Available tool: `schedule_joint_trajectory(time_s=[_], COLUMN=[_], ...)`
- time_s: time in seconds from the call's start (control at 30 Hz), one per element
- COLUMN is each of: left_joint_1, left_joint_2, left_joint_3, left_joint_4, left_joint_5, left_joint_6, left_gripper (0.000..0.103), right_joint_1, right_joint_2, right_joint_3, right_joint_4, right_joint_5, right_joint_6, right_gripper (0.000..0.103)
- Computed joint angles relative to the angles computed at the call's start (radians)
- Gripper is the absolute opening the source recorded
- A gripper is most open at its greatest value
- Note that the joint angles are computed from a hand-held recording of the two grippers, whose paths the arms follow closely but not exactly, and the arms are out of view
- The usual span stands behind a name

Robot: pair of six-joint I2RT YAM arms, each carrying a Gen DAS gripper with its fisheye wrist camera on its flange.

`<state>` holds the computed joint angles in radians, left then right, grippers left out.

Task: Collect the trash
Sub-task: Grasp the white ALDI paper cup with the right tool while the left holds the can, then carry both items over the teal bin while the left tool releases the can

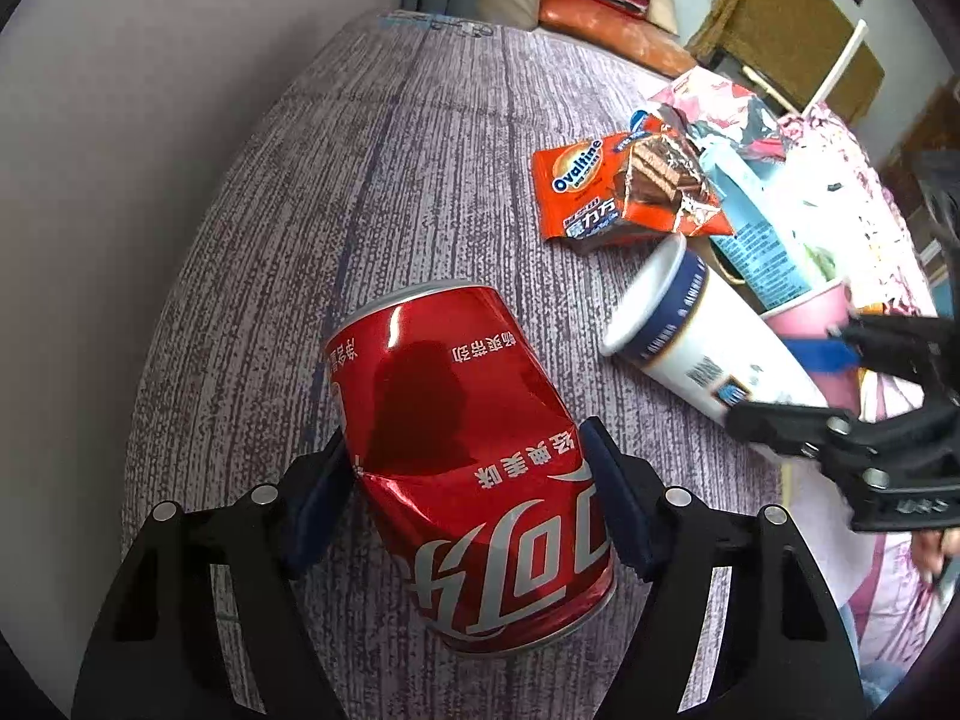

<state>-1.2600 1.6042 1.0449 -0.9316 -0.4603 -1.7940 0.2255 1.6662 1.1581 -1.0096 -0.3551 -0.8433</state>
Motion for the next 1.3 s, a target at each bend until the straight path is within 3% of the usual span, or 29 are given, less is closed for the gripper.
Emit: schedule_joint_trajectory(time_s=[0.27, 0.4, 0.57, 0.63, 0.67, 0.87, 0.93, 0.97, 1.0, 1.3], left_joint_1=[-0.015, 0.010, 0.032, 0.035, 0.043, 0.060, 0.063, 0.062, 0.063, 0.073], left_joint_2=[0.099, 0.178, 0.216, 0.198, 0.189, 0.178, 0.173, 0.170, 0.170, 0.231], left_joint_3=[0.216, 0.330, 0.316, 0.271, 0.249, 0.192, 0.185, 0.184, 0.184, 0.295], left_joint_4=[-0.091, -0.117, -0.062, -0.025, -0.008, 0.043, 0.050, 0.049, 0.052, 0.002], left_joint_5=[-0.038, -0.035, -0.004, 0.019, 0.030, 0.061, 0.064, 0.063, 0.062, 0.049], left_joint_6=[0.067, 0.125, 0.137, 0.137, 0.145, 0.160, 0.156, 0.152, 0.151, 0.193], left_gripper=[0.073, 0.073, 0.073, 0.073, 0.073, 0.074, 0.074, 0.074, 0.074, 0.073], right_joint_1=[-0.268, -0.333, -0.340, -0.336, -0.336, -0.262, -0.232, -0.225, -0.225, -0.378], right_joint_2=[-0.001, 0.022, 0.068, 0.073, 0.074, 0.082, 0.054, 0.053, 0.055, 0.025], right_joint_3=[0.088, 0.120, 0.091, 0.071, 0.067, 0.040, -0.005, -0.021, -0.024, 0.042], right_joint_4=[-0.172, -0.188, -0.231, -0.228, -0.218, -0.155, -0.130, -0.109, -0.109, -0.246], right_joint_5=[-0.166, -0.167, -0.067, -0.037, -0.032, -0.031, -0.030, -0.026, -0.028, -0.104], right_joint_6=[-0.060, -0.095, -0.166, -0.168, -0.163, -0.100, -0.072, -0.061, -0.057, -0.146], right_gripper=[0.046, 0.046, 0.046, 0.055, 0.059, 0.061, 0.061, 0.052, 0.050, 0.049])
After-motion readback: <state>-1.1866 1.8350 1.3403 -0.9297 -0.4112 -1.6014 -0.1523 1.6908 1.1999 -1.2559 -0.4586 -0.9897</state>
